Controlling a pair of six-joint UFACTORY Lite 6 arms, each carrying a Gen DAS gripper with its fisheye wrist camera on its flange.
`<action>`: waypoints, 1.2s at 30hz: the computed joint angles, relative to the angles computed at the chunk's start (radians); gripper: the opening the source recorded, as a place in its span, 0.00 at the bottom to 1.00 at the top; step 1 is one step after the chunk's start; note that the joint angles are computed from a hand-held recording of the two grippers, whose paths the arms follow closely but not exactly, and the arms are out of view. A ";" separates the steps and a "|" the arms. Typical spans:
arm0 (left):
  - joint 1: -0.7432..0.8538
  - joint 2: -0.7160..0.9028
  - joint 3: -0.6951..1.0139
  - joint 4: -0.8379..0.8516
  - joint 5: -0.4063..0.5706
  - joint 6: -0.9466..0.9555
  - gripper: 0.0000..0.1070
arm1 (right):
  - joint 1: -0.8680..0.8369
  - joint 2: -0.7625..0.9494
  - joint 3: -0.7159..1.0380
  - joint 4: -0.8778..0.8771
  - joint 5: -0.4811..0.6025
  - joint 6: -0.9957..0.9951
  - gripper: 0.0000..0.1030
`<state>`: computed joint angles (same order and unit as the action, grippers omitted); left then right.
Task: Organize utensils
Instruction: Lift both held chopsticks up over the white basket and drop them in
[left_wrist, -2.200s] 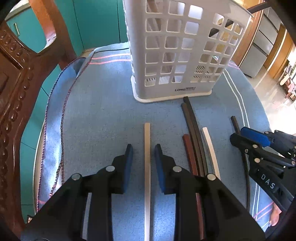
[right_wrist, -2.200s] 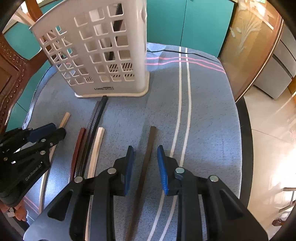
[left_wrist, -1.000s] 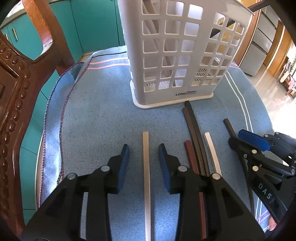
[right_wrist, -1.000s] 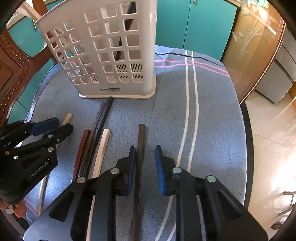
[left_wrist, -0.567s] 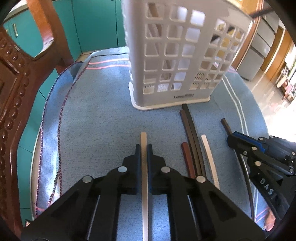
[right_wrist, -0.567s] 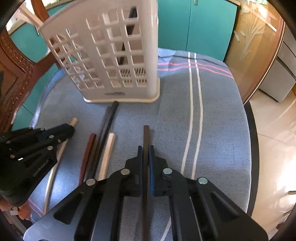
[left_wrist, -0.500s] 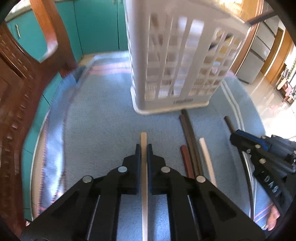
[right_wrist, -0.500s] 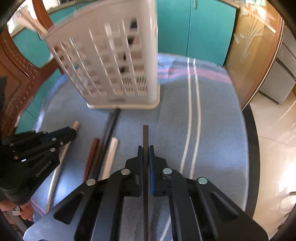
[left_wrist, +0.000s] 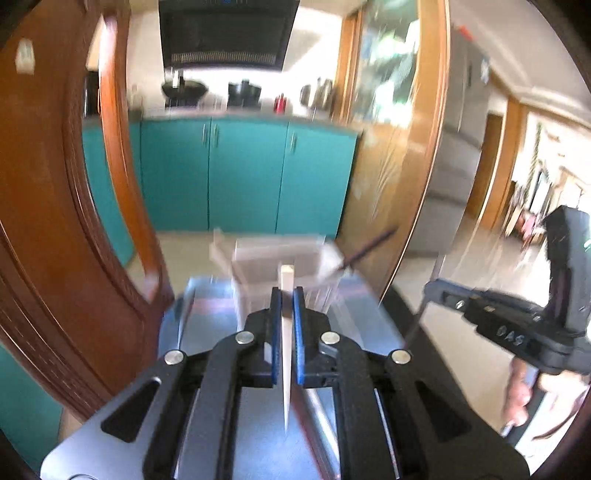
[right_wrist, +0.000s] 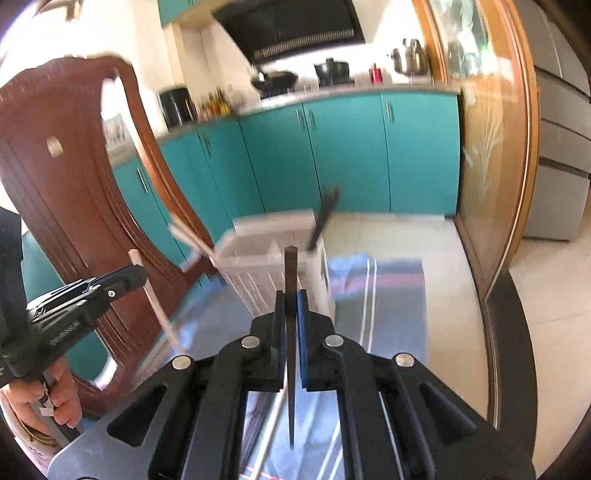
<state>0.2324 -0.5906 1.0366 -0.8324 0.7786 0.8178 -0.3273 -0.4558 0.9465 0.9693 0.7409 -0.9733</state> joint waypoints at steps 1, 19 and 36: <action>0.033 0.003 0.028 -0.053 0.024 0.031 0.07 | -0.014 -0.004 0.019 0.024 0.019 -0.004 0.06; 0.020 0.258 0.232 -0.504 -0.337 0.209 0.07 | 0.231 0.146 0.228 0.421 -0.454 -0.229 0.06; -0.237 0.403 0.188 -0.070 -0.532 -0.087 0.07 | 0.322 0.331 0.249 0.235 -0.511 -0.142 0.20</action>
